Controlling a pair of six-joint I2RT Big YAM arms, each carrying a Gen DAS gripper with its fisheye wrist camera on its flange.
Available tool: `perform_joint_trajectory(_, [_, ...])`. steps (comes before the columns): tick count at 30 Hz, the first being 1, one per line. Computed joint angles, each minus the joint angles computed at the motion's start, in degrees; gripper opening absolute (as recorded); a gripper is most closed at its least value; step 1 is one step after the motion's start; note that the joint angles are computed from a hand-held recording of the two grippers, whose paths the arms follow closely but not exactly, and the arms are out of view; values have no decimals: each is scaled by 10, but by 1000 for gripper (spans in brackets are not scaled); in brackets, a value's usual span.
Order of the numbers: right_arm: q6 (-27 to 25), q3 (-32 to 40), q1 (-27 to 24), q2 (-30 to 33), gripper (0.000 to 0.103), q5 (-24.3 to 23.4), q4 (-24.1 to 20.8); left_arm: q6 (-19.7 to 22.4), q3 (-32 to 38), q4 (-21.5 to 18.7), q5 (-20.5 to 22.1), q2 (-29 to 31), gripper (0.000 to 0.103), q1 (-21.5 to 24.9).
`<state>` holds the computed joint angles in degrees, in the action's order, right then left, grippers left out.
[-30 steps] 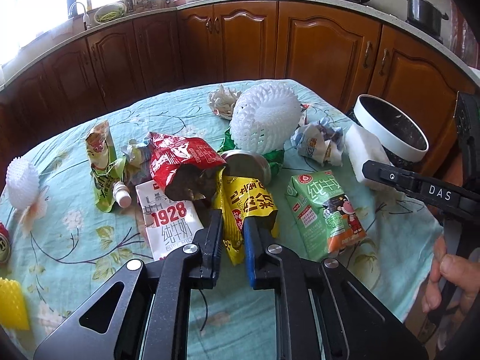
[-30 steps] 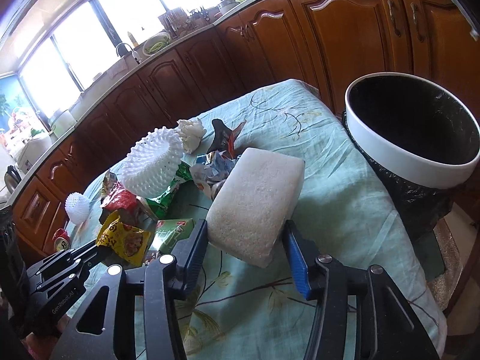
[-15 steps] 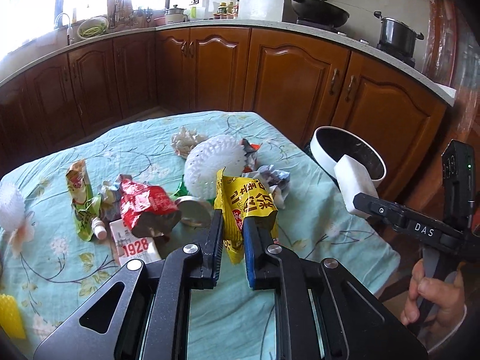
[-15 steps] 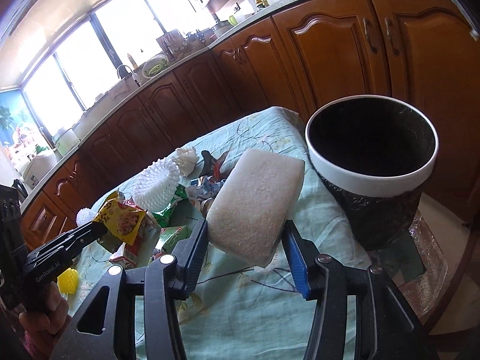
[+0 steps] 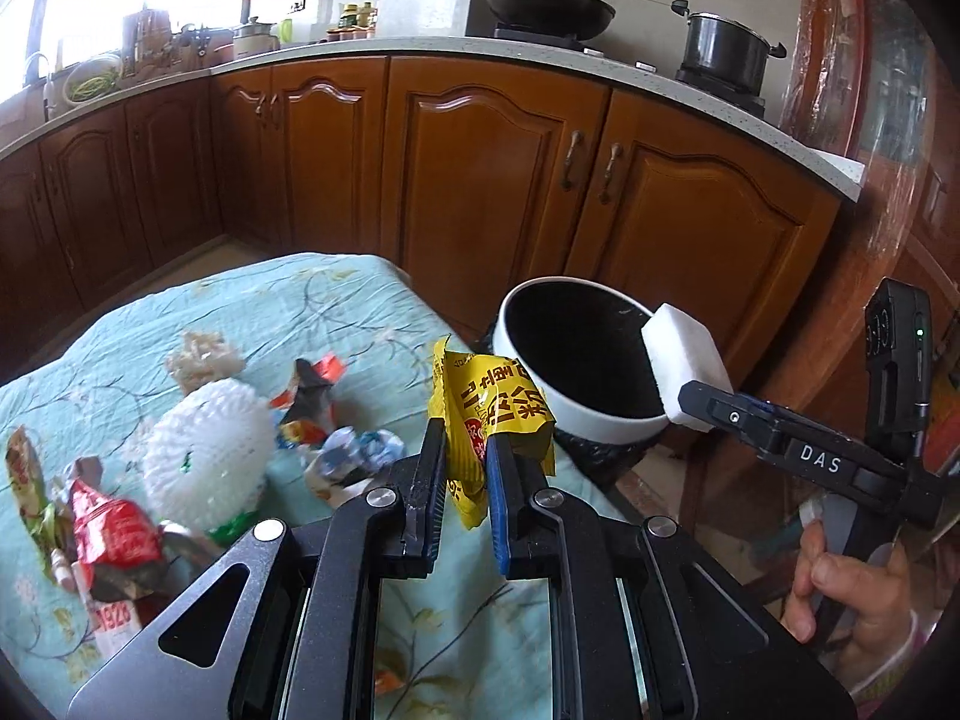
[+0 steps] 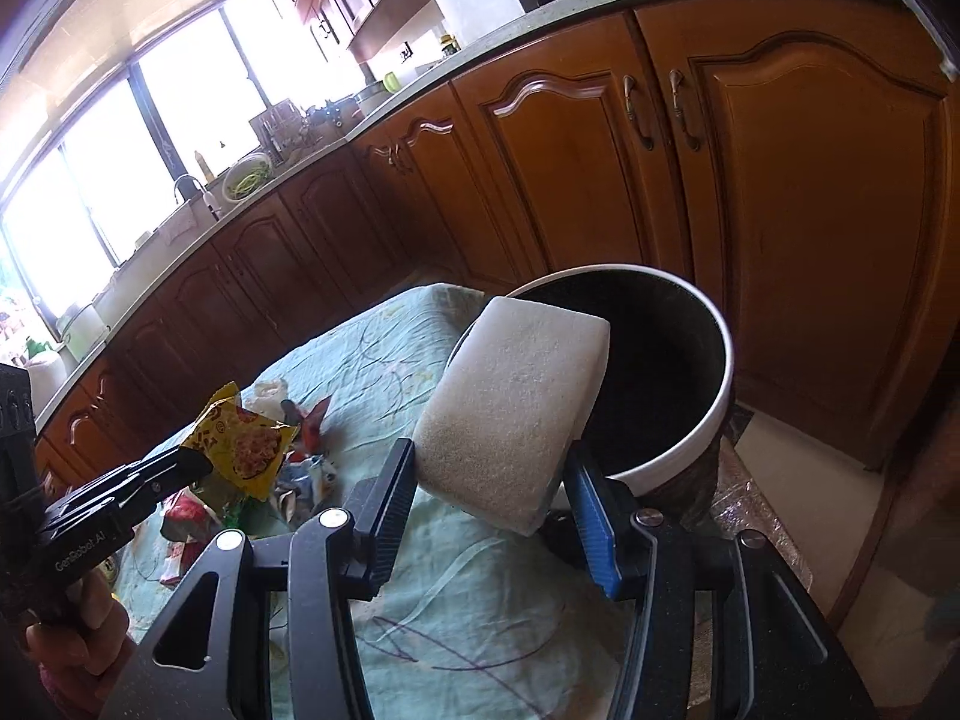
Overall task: Collect trash
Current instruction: 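Carry both items over the black bin and open both tools to drop them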
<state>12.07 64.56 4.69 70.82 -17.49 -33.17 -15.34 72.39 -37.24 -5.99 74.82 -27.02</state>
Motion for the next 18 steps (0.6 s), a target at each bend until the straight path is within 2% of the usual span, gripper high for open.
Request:
perform_joint_trajectory(5, [-25,50,-21,46,52,3,-22,13,78,-9,8,74,11,-16])
perform_joint_trajectory(10, [-45,86,-34,88,52,4,-43,5,147,-30,32,141,11,-17])
perform_joint_trajectory(18, [-75,124,-40,131,53,0,-69,5,234,-71,41,225,11,-16])
